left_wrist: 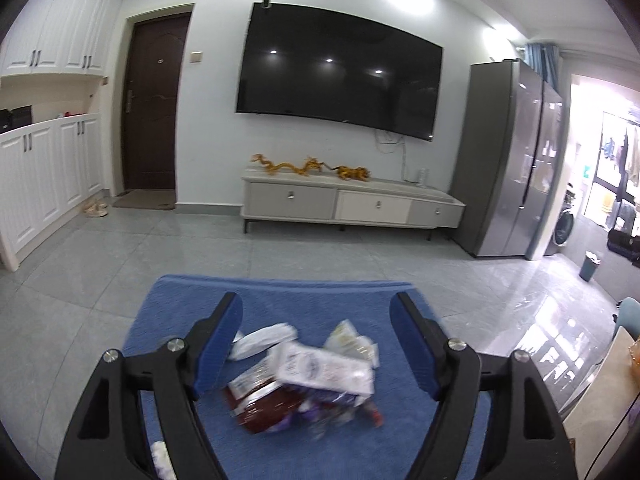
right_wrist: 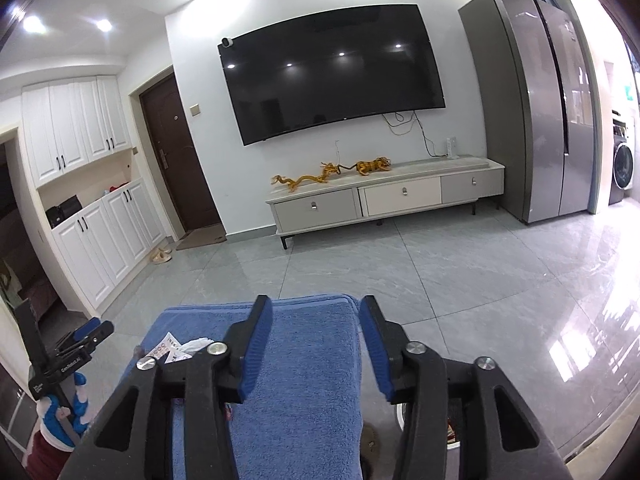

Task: Collect trash
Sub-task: 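Return both open tools to the trash on the blue rug, then grasp the white tissue with the left tool while the right tool grasps the milk carton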

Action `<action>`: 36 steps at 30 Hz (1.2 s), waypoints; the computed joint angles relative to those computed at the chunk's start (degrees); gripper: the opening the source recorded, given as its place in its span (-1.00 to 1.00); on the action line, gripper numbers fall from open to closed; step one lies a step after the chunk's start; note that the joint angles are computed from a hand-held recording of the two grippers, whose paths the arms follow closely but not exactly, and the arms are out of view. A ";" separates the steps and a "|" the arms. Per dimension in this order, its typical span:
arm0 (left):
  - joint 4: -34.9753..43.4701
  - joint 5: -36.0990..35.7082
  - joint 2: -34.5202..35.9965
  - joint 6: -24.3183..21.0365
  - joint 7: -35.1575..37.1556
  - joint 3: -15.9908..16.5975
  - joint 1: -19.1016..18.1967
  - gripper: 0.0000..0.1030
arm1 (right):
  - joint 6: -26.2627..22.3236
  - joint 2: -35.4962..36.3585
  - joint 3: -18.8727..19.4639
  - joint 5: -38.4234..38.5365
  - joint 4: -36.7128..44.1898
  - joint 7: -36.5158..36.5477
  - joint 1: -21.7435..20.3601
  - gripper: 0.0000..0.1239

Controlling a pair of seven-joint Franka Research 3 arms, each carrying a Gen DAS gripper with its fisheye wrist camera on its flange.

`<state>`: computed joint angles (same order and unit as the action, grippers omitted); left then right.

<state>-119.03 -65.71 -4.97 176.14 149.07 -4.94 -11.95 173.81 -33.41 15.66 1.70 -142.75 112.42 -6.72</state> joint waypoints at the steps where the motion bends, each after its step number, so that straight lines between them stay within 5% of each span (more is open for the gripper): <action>1: -1.15 -0.66 -0.57 0.68 1.02 0.41 0.24 0.45 | -0.02 -0.15 0.11 -0.13 -0.15 -0.16 0.21 -0.25; 9: -8.91 -6.36 -3.29 3.96 9.33 6.02 0.46 0.45 | 2.25 4.70 -0.64 0.32 1.99 -2.36 3.97 -0.25; 15: -13.09 -1.94 -1.53 1.31 4.58 6.81 4.64 0.45 | 3.01 11.49 -1.98 1.62 5.09 -5.39 8.61 -0.25; 20: -13.51 1.52 2.57 -1.51 1.07 4.71 7.92 0.45 | 3.63 19.32 -5.83 4.54 8.97 -9.79 15.79 -0.25; 24: -12.62 2.07 5.92 -2.61 -0.35 1.99 10.76 0.45 | 1.97 26.91 -12.29 15.51 14.23 -20.91 26.25 -0.25; 26: -12.23 2.24 7.01 -2.29 -0.55 0.51 12.01 0.45 | 0.40 30.32 -12.65 21.31 17.40 -26.95 28.23 -0.21; 28: -11.96 3.38 8.14 -1.53 -1.47 -0.82 13.07 0.45 | -1.31 33.83 -11.63 25.90 20.72 -32.54 28.37 -0.12; 36: -10.70 4.58 10.14 -3.97 -3.02 -4.13 17.45 0.44 | -6.97 46.56 -8.49 20.57 32.51 -39.90 27.38 0.21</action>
